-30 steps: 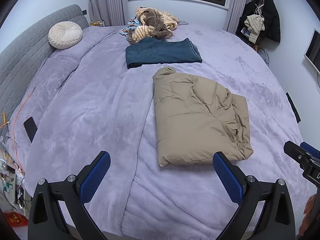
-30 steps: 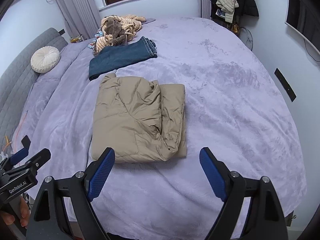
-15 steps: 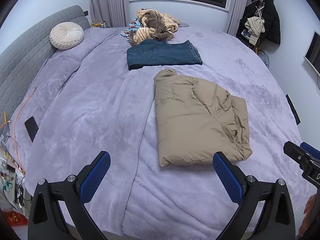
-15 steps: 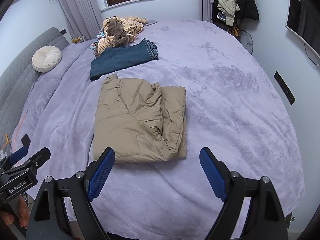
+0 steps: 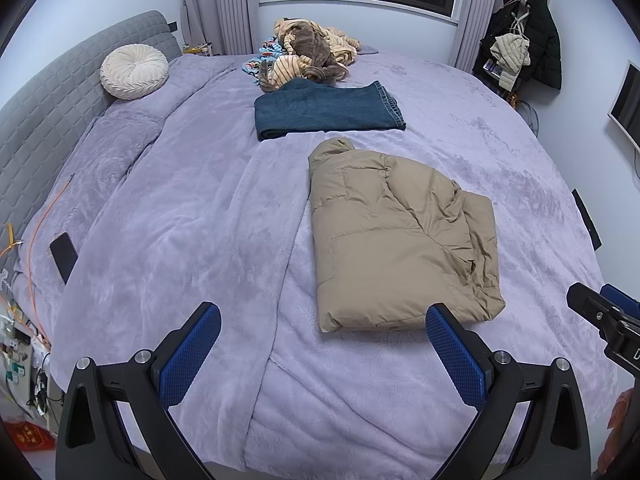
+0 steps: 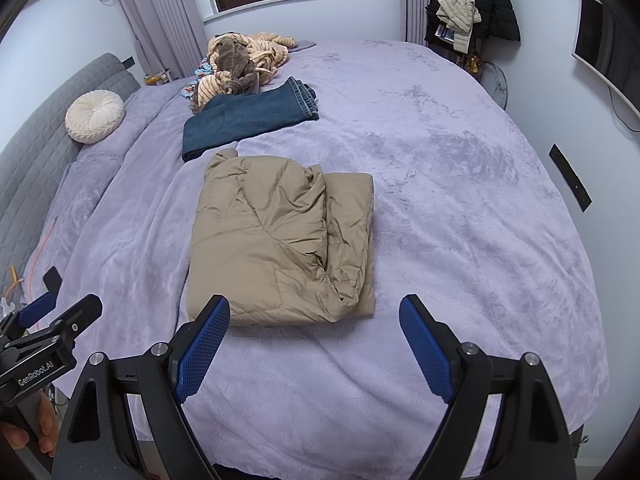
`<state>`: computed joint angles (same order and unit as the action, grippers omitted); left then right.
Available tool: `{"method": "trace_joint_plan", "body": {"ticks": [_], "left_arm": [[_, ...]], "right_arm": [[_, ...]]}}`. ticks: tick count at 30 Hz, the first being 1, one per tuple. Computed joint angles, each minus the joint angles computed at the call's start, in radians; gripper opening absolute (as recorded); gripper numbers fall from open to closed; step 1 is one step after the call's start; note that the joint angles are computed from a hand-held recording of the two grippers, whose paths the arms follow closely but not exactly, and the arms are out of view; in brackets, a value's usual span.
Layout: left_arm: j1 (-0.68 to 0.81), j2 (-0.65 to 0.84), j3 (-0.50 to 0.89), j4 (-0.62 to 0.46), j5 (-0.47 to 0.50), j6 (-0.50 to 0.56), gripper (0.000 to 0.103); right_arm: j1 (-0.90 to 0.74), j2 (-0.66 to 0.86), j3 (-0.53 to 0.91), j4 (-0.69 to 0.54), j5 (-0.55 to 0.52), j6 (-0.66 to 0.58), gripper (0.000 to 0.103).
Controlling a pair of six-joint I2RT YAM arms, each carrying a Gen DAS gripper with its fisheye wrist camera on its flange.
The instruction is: Fold large clothes
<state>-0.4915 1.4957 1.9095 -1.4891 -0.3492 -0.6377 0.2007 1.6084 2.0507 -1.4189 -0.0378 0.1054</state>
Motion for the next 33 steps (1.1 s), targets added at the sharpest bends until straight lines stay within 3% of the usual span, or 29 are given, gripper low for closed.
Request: {"method": "trace_joint_plan", "body": {"ticks": [33], "left_arm": [[0.0,0.0,-0.004,0.005,-0.001,0.0,0.103]], "right_arm": [[0.006,-0.004,-0.005,-0.001,0.003,0.006,0.089]]}}
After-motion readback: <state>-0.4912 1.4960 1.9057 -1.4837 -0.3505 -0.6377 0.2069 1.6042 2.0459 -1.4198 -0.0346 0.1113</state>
